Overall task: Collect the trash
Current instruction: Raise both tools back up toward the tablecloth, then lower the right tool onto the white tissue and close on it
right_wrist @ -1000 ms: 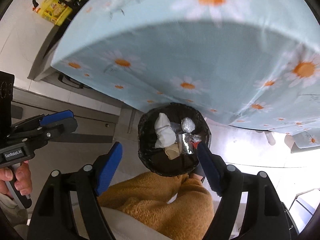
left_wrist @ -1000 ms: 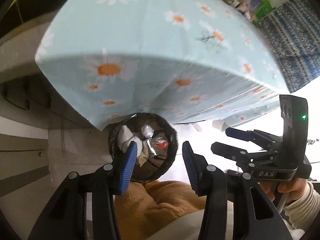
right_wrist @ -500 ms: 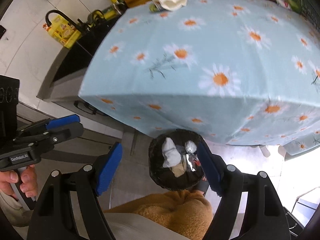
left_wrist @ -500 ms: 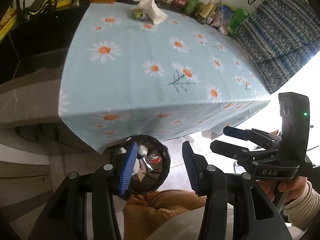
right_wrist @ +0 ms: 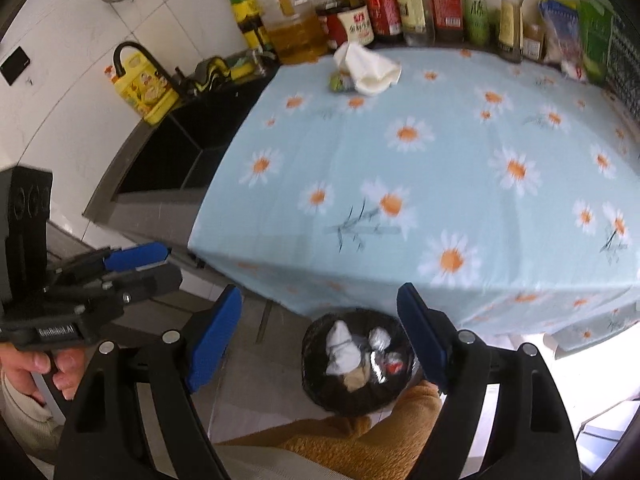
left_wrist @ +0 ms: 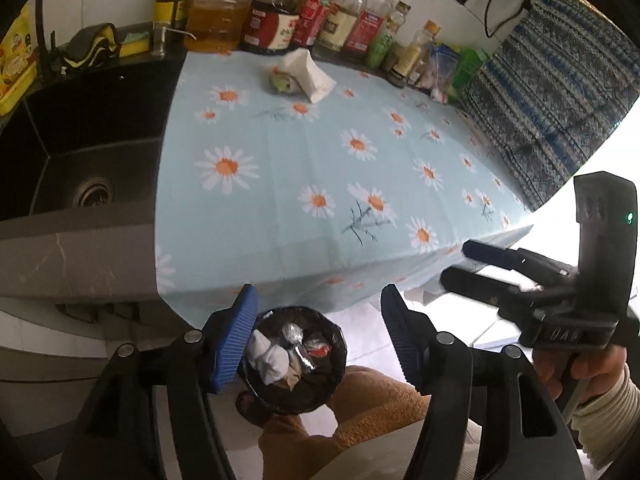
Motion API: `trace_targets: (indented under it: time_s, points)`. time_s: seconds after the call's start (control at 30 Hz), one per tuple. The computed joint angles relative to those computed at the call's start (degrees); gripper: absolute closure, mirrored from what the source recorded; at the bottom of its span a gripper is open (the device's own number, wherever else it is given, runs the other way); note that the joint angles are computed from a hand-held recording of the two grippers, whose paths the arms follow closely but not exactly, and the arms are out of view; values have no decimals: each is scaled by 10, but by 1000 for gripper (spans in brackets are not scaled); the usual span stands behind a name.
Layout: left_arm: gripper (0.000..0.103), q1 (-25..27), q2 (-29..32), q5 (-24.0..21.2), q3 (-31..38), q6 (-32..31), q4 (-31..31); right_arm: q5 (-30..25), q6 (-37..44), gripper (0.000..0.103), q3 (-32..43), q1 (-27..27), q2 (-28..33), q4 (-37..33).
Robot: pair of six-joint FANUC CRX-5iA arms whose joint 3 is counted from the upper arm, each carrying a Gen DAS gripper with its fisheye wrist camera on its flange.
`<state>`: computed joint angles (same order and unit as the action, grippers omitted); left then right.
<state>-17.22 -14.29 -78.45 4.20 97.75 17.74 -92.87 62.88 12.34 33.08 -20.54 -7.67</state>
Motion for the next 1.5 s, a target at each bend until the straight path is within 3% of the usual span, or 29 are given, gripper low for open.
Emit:
trace_targets:
  time_s: [0.17, 0.4, 0.57, 0.8, 1.1, 1.27, 1.5]
  points:
    - [41, 1, 5, 11, 16, 19, -15, 8, 71, 16, 51, -49, 46, -12]
    - [41, -17, 37, 22, 67, 118, -86, -4, 188, 14, 160, -150, 157, -104]
    - [41, -42, 85, 1, 128, 203, -138, -34, 274, 14, 270, -204, 259, -161]
    - [41, -99, 163, -69, 249, 323, -236, -96, 342, 12, 453, -254, 407, -226]
    - [35, -144, 238, -154, 371, 401, -303, -183, 374, 11, 638, -249, 561, -257]
    - [35, -156, 266, -181, 416, 417, -321, -193, 373, 11, 657, -241, 598, -244]
    - [35, -163, 288, -200, 448, 434, -331, -267, 313, 11, 753, -266, 662, -331]
